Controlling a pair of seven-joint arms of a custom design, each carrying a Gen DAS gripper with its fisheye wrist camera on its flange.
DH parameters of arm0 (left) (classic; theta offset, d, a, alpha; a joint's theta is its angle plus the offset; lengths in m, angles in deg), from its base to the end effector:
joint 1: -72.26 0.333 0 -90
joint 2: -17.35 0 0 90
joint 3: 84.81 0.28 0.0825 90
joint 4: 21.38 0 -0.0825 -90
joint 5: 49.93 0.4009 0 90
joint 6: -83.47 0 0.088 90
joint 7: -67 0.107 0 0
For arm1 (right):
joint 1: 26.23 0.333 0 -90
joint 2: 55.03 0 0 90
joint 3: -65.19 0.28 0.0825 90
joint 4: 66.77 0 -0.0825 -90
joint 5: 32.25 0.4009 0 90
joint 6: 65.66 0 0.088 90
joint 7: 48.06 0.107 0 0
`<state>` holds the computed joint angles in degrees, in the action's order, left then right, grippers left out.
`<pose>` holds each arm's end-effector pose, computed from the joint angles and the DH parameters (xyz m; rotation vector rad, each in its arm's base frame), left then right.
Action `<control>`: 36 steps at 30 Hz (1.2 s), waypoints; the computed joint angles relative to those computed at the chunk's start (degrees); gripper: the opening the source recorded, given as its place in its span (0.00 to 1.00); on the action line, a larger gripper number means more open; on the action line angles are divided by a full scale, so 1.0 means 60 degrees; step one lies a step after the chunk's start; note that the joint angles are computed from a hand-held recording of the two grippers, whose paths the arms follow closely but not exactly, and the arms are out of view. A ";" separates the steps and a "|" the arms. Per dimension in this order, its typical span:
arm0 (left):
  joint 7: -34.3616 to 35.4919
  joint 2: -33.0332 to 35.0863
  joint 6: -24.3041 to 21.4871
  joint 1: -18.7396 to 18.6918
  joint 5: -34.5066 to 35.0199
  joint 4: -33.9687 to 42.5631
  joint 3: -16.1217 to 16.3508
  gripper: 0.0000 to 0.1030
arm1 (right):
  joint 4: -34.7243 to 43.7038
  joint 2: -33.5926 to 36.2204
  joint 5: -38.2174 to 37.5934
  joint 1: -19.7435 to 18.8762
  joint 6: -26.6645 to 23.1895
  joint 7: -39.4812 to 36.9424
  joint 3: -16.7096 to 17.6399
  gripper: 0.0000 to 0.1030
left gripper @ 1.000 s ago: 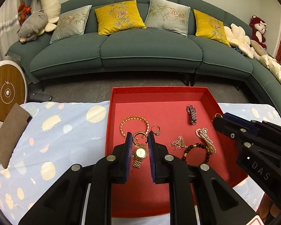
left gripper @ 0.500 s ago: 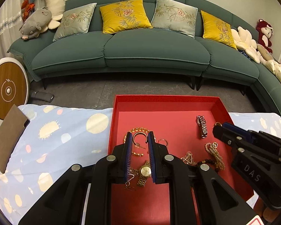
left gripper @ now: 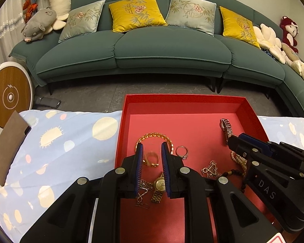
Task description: Organize jewelry
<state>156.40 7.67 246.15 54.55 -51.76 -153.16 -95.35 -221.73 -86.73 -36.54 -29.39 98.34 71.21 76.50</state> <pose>0.4881 -0.2630 0.4541 -1.3931 2.2559 -0.8332 0.4364 0.0645 0.4351 -1.5023 2.0269 -0.5881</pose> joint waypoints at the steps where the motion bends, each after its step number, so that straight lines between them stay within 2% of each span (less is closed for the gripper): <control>1: 0.0004 0.0006 -0.0002 0.0004 0.0005 0.0006 0.0000 0.16 | -0.0033 -0.0036 -0.0026 -0.0031 0.0029 0.0036 0.0031 0.17; 6: -0.0135 -0.0021 0.0017 0.0047 0.0149 -0.0032 -0.0042 0.18 | -0.0191 -0.0232 -0.0084 -0.0054 0.0049 0.0050 0.0098 0.17; 10: -0.0346 -0.0156 0.0024 0.0066 0.0190 -0.0131 -0.0039 0.32 | -0.0360 -0.0522 -0.0030 0.0002 -0.0017 0.0075 0.0098 0.17; 16: 0.0096 -0.0854 -0.0127 -0.0186 -0.0402 -0.0601 0.0302 0.32 | -0.0837 -0.1404 0.0293 0.0297 -0.0403 0.0020 -0.0027 0.17; 27: 0.0462 -0.2781 -0.0724 -0.0559 -0.0825 -0.2074 0.0916 0.32 | -0.1801 -0.3512 0.0754 0.1003 -0.1927 0.0032 0.0010 0.17; 30: 0.0371 -0.2851 -0.0874 -0.0514 -0.0680 -0.2287 0.0862 0.32 | -0.1989 -0.3724 0.0711 0.1130 -0.2336 0.0149 0.0160 0.17; 36: 0.0199 -0.2657 -0.0924 -0.0457 -0.0438 -0.2374 0.0770 0.32 | -0.2165 -0.3606 0.0562 0.1263 -0.2566 0.0457 0.0264 0.17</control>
<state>157.59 -8.27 240.61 51.81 -54.38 -167.41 -90.73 -234.72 -108.36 -33.17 -21.81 82.94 73.96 78.09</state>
